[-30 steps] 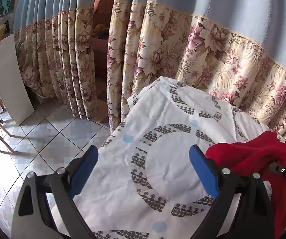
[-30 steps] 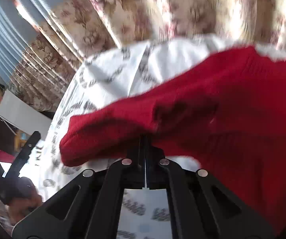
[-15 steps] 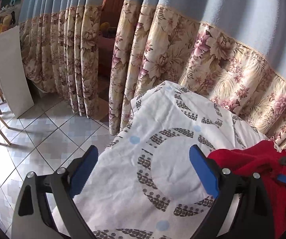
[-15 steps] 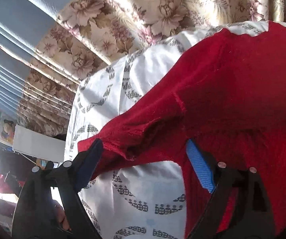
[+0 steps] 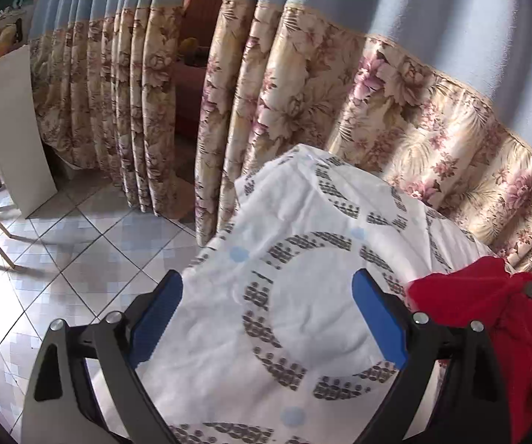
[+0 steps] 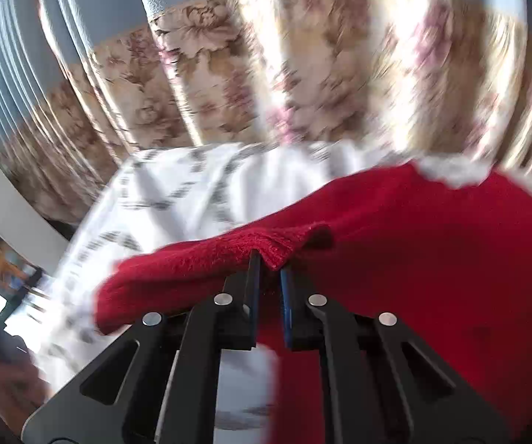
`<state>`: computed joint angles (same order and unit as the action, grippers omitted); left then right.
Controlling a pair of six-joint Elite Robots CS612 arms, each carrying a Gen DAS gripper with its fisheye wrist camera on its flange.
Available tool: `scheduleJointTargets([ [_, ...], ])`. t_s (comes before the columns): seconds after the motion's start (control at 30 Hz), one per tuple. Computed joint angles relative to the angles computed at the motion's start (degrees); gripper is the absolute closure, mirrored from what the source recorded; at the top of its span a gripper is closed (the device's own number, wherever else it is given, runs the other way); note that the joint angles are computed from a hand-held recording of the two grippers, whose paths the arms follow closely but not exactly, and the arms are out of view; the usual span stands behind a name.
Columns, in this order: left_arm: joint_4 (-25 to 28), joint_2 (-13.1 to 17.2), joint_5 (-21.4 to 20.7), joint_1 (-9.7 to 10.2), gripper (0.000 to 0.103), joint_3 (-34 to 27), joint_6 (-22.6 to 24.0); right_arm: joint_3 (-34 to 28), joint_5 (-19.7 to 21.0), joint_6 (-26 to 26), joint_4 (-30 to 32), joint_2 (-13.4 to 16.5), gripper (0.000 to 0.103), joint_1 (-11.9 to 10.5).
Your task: Fold small clothes
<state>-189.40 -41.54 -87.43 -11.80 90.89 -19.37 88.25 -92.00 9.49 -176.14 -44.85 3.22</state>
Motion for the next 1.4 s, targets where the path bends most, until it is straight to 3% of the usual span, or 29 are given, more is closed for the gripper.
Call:
scheduleJointTargets([
  [0.13,1.3,0.17,-1.29,-0.44,0.01,-0.5,0.15,2.07,-7.22,-4.69,-2.72,-0.7,0.093,-1.87],
  [0.47,4.64,0.03,-2.01,-4.41,0.01,-1.97,4.8,6.47,-8.51,-8.06,-6.67,-2.2,0.093,-10.66],
  [0.6,6.67,-0.3,-1.99,-6.8,0.01,-3.42,7.3,8.91,-5.16,-9.29,-9.66,-3.07,0.093,-13.81],
  [0.73,10.59,0.07,-7.12,-8.47,0.01,-6.38,7.02,11.34,-3.82,-13.78,-14.0,-3.06,0.093,-15.85],
  [0.9,13.38,1.29,-8.61,-10.53,0.01,-9.66,7.17,13.89,2.47,-11.33,-14.35,-2.73,0.092,-19.2],
  [1.07,15.39,2.44,-12.74,-11.52,0.01,-12.04,5.76,15.2,6.77,-8.91,-14.6,-2.64,0.091,-20.63],
  [1.2,20.15,3.78,-9.11,-13.52,0.01,-13.84,9.29,16.17,9.81,-3.79,-15.06,-2.79,0.091,-22.24],
  [1.4,22.05,4.55,0.01,-14.51,0.007,-13.47,8.6,17.14,10.34,-2.6,-15.03,-2.93,0.091,-22.84],
])
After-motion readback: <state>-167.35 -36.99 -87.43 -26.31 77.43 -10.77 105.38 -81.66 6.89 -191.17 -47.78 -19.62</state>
